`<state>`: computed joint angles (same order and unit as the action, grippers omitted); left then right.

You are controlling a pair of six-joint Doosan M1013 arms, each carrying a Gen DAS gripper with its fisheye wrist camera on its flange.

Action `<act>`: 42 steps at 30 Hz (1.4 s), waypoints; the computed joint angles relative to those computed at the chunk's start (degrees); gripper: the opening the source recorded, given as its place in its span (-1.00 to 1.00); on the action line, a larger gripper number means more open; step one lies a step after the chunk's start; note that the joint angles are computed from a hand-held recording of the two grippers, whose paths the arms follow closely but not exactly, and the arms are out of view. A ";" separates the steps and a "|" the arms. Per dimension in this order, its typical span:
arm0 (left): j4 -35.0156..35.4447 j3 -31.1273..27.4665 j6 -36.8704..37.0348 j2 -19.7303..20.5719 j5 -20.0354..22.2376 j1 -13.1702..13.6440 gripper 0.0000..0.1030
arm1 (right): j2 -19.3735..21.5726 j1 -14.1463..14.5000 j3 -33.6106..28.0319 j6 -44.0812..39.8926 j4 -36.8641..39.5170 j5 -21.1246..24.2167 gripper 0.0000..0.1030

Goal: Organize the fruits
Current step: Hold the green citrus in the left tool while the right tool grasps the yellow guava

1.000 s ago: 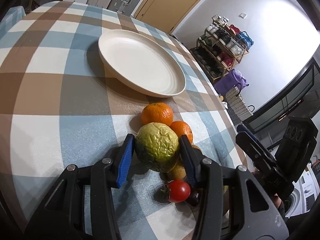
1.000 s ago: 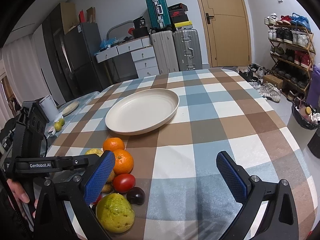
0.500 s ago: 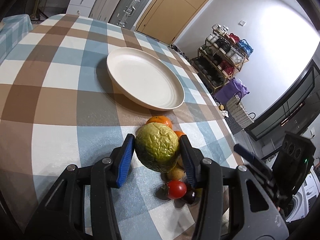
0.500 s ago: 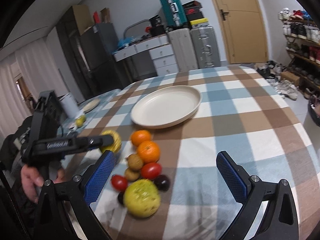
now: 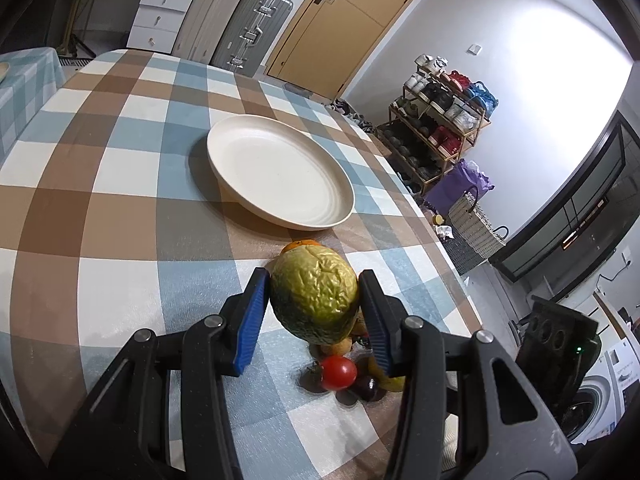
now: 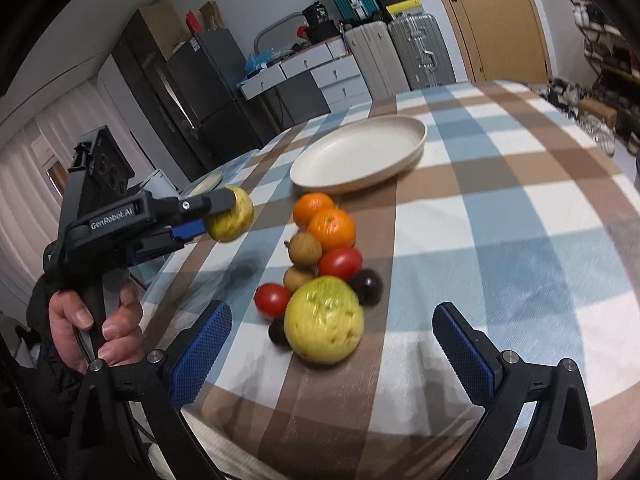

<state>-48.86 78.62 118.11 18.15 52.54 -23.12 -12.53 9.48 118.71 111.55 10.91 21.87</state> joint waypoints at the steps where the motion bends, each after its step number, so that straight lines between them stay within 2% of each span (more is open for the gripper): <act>1: 0.03 0.10 0.12 -0.12 -0.12 0.03 -0.17 | 0.02 -0.22 0.16 -2.00 2.57 -0.10 0.95; 5: 0.49 0.62 0.71 -0.81 -1.14 -0.08 -0.17 | 0.27 -0.86 0.46 -4.94 7.54 -0.16 0.92; 8: 0.30 0.75 1.10 -0.95 -0.87 0.04 -0.17 | 0.53 -1.42 0.48 -8.11 11.62 0.33 0.80; 11: 0.39 0.85 1.05 -1.05 -1.00 0.00 -0.17 | 1.15 -2.75 0.55 -16.68 20.80 2.13 0.67; 15: 0.82 0.76 0.85 -1.03 -1.05 -0.03 -0.17 | 1.38 -3.74 1.01 -23.41 28.66 2.42 0.45; 17: 1.04 0.80 0.76 -1.07 -1.28 -0.08 -0.17 | 1.63 -3.75 0.86 -23.47 28.64 2.80 0.34; 19: 1.10 0.83 0.74 -1.09 -1.25 -0.07 -0.17 | 1.78 -3.89 0.82 -24.32 29.70 3.14 0.13; 22: 1.31 0.81 0.62 -1.12 -1.09 -0.03 -0.17 | 1.81 -3.88 0.76 -22.76 28.36 3.10 -0.04; 24: 1.56 0.80 0.41 -1.12 -1.22 -0.08 -0.17 | 1.69 -4.25 1.04 -24.58 30.64 3.20 -0.06; 31: 2.04 0.88 0.03 -1.15 -1.56 -0.17 -0.17 | 1.37 -3.98 1.21 -22.25 27.93 2.08 -0.07; 42: 2.65 0.84 -0.50 -1.08 -1.61 -0.33 -0.17 | -0.05 -4.43 2.63 -27.77 33.87 -0.69 -0.07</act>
<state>-46.21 79.47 117.61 17.07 50.93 -23.44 -12.57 5.05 121.34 83.78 44.78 21.19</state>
